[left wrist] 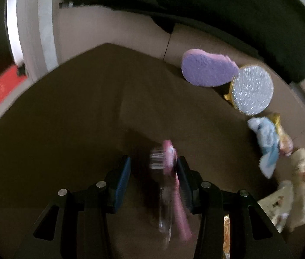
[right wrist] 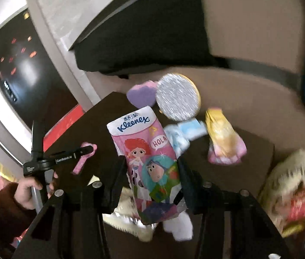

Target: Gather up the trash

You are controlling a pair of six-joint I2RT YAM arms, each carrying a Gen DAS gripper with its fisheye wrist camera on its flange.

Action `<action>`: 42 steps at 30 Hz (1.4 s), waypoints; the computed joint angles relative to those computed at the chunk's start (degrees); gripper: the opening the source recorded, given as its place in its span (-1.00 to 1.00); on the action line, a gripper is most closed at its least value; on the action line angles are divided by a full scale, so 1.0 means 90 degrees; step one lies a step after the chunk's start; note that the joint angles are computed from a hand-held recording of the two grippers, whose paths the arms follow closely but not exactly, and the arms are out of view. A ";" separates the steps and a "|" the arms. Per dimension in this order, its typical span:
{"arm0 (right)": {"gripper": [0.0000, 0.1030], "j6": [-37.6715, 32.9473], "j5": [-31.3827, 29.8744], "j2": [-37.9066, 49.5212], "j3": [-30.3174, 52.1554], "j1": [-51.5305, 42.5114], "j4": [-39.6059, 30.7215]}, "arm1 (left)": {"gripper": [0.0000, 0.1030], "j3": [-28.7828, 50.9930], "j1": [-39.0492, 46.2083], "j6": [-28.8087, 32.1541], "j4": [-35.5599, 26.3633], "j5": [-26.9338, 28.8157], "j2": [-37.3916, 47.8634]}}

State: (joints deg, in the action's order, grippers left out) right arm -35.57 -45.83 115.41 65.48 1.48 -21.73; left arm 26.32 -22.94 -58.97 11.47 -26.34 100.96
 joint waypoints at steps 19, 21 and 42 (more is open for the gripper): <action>-0.14 -0.0629 -0.0293 -0.0461 -0.0852 -0.0846 0.0507 | -0.72 0.1513 -0.2275 -0.0751 -0.2863 -0.2417 -0.1047; -0.14 -0.0577 -0.0445 -0.0747 -0.0928 -0.0991 0.0569 | -0.72 0.1998 -0.2717 -0.0786 -0.3421 -0.2952 -0.1145; -0.14 -0.1034 -0.1990 -0.1809 0.0163 -0.3571 -0.0257 | -0.72 0.5872 -0.4413 0.1564 -0.3243 -0.4807 0.0753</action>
